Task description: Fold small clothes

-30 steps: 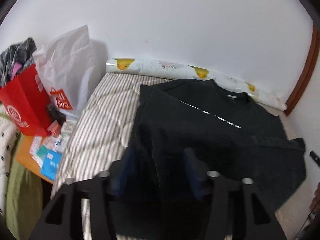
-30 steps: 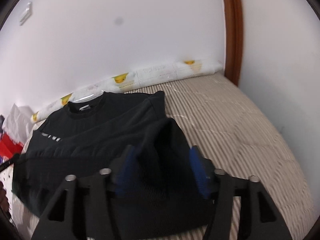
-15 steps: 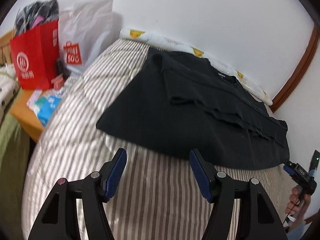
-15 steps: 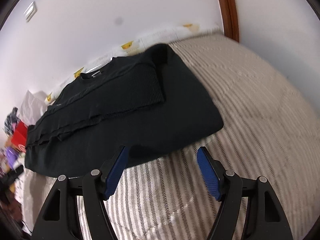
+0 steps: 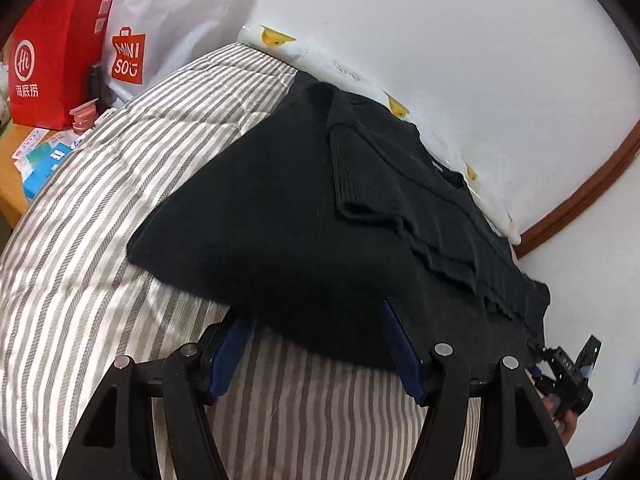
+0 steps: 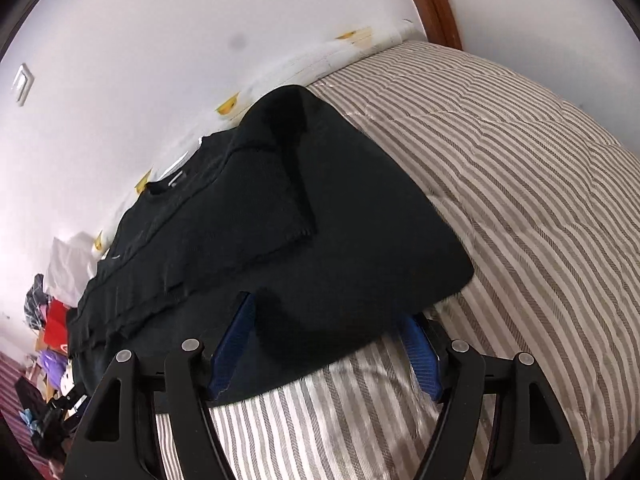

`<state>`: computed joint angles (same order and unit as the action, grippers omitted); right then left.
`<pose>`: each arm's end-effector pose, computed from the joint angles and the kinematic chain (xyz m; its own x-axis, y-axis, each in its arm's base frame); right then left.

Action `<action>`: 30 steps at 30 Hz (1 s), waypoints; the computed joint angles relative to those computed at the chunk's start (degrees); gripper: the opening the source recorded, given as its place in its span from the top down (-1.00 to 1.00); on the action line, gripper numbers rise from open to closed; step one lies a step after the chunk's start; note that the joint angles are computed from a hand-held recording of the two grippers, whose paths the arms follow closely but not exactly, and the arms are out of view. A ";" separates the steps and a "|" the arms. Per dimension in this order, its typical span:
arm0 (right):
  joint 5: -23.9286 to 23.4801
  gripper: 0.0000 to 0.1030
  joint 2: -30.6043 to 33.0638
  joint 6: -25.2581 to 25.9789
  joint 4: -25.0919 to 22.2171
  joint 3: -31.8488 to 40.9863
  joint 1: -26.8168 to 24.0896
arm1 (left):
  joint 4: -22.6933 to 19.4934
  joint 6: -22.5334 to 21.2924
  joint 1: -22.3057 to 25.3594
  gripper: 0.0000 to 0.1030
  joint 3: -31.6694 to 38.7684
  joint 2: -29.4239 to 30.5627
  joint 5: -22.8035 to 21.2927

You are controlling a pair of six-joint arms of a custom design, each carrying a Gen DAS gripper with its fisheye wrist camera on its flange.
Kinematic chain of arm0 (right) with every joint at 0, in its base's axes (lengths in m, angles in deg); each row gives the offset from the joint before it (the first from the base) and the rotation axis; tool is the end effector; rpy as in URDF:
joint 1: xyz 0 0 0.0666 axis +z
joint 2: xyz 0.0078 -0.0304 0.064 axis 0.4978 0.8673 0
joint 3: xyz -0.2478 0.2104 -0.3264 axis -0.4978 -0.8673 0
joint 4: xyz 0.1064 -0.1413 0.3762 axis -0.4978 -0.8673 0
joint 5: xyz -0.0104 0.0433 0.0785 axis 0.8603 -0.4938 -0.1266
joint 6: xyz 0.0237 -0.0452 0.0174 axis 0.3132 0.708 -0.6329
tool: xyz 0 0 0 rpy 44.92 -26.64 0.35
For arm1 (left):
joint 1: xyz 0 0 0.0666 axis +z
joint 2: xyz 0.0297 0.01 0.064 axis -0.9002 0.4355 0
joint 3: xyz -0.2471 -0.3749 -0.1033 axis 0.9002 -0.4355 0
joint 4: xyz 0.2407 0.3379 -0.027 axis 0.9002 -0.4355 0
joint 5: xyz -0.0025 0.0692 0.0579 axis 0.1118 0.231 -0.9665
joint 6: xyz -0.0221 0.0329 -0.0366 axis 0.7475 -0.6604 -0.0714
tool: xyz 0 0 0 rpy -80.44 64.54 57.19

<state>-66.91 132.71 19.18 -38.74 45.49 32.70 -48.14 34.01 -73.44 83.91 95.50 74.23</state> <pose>0.4601 0.0325 0.3685 -0.7271 0.3789 -0.5724 0.0660 0.8686 0.4911 0.4288 -0.0705 0.3974 -0.6103 -0.6151 -0.4992 -0.3737 0.7791 -0.5033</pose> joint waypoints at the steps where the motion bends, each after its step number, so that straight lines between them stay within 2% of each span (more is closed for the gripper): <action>1: 0.29 -0.40 0.31 -0.19 0.29 0.25 0.06 | -0.16 0.50 0.04 -0.18 0.51 0.49 -0.21; 2: 1.01 -0.36 0.49 -0.35 0.74 0.32 0.24 | -0.84 0.87 -0.06 -0.13 1.12 1.02 -0.81; 3: 1.76 -0.20 0.69 -0.25 0.84 0.47 0.40 | -1.64 0.92 -0.18 0.13 1.57 1.38 -1.58; 4: 2.50 0.08 0.96 0.17 0.97 0.67 0.50 | -3.14 1.11 -0.49 0.44 2.23 1.92 -3.26; 5: 0.71 0.19 1.16 0.62 1.64 0.58 0.19 | -4.10 1.25 -0.69 0.55 2.53 2.15 -4.67; 6: -1.11 0.42 1.07 0.79 2.41 0.26 -0.29 | -3.76 1.25 -0.61 0.67 2.32 2.04 -4.43; 7: -2.02 0.49 0.77 0.98 2.84 -0.03 -0.61 | -3.33 1.26 -0.44 0.76 2.04 1.79 -3.87; 13: -4.29 0.76 -1.50 2.52 2.10 -1.21 -1.88 | -4.21 -1.05 -2.26 0.87 0.50 -2.09 -7.63; 18: -5.88 0.78 -4.81 3.86 0.13 -3.26 -3.11 | -5.39 -1.36 -4.85 0.87 -1.19 -5.48 -8.59; 24: -6.42 0.78 -10.43 7.94 -2.45 -7.29 -5.24 | -7.34 0.48 -9.14 0.87 -4.36 -9.34 -10.09; 30: -5.93 0.79 -15.21 11.46 -4.37 -11.05 -7.03 | -9.62 1.43 -13.40 0.87 -5.19 -11.18 -14.06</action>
<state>-72.85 117.50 30.64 -43.11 34.43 25.67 -57.76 35.45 -86.83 78.72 84.32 60.17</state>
